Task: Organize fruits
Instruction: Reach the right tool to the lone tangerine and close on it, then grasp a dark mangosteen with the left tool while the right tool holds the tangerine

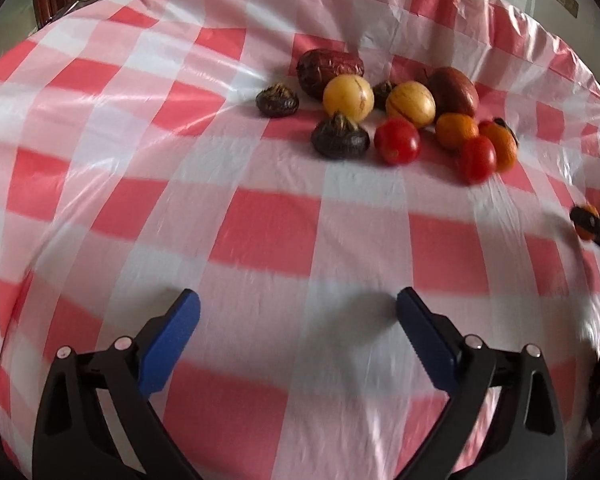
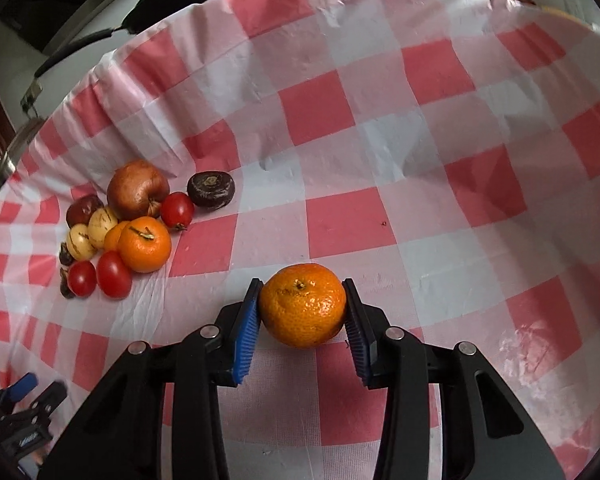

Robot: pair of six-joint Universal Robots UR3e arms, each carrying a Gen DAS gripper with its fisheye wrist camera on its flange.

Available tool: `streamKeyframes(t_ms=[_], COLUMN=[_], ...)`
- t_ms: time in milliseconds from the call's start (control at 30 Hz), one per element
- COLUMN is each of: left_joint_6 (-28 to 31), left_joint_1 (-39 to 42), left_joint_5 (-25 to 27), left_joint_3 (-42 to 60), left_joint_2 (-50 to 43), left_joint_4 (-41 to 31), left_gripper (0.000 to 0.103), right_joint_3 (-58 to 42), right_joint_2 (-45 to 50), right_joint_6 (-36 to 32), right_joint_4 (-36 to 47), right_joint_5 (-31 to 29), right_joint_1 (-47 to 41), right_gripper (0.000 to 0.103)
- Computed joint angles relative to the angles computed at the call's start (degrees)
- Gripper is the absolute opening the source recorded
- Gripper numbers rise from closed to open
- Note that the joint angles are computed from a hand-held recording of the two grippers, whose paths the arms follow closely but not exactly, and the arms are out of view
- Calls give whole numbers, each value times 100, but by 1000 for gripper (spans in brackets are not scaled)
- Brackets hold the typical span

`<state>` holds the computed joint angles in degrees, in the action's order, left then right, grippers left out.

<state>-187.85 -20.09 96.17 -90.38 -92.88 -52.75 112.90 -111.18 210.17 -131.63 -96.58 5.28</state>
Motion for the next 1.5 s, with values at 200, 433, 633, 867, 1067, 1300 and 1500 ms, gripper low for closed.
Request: streamKeyframes(t_ms=[200, 433, 633, 867, 1067, 1300, 1500], left_joint_6=[134, 235, 474, 607, 273, 201, 904], left_joint_1=[-138, -241, -47, -31, -183, 373, 1711], left_joint_5=[198, 253, -219, 19, 403, 321, -270], left_joint_3=[1283, 2994, 3140, 2212, 437, -1246, -1900], left_joint_2=[-1128, -2344, -2444, -1749, -75, 2174, 4483], left_joint_4=[-57, -483, -398, 22, 307, -193, -1490], left_gripper=[88, 80, 52, 44, 43, 44, 44], right_joint_3=[147, 199, 209, 199, 218, -78, -1037], right_joint_2=[-95, -121, -141, -129, -131, 140, 836], right_joint_6=[-7, -11, 7, 16, 42, 212, 1092], right_joint_4=[-76, -123, -121, -129, -160, -3, 96], right_joint_5=[317, 396, 398, 387, 390, -136, -741], right_joint_1=[-194, -250, -252, -243, -241, 196, 2303], right_gripper=[40, 40, 41, 41, 40, 40, 40])
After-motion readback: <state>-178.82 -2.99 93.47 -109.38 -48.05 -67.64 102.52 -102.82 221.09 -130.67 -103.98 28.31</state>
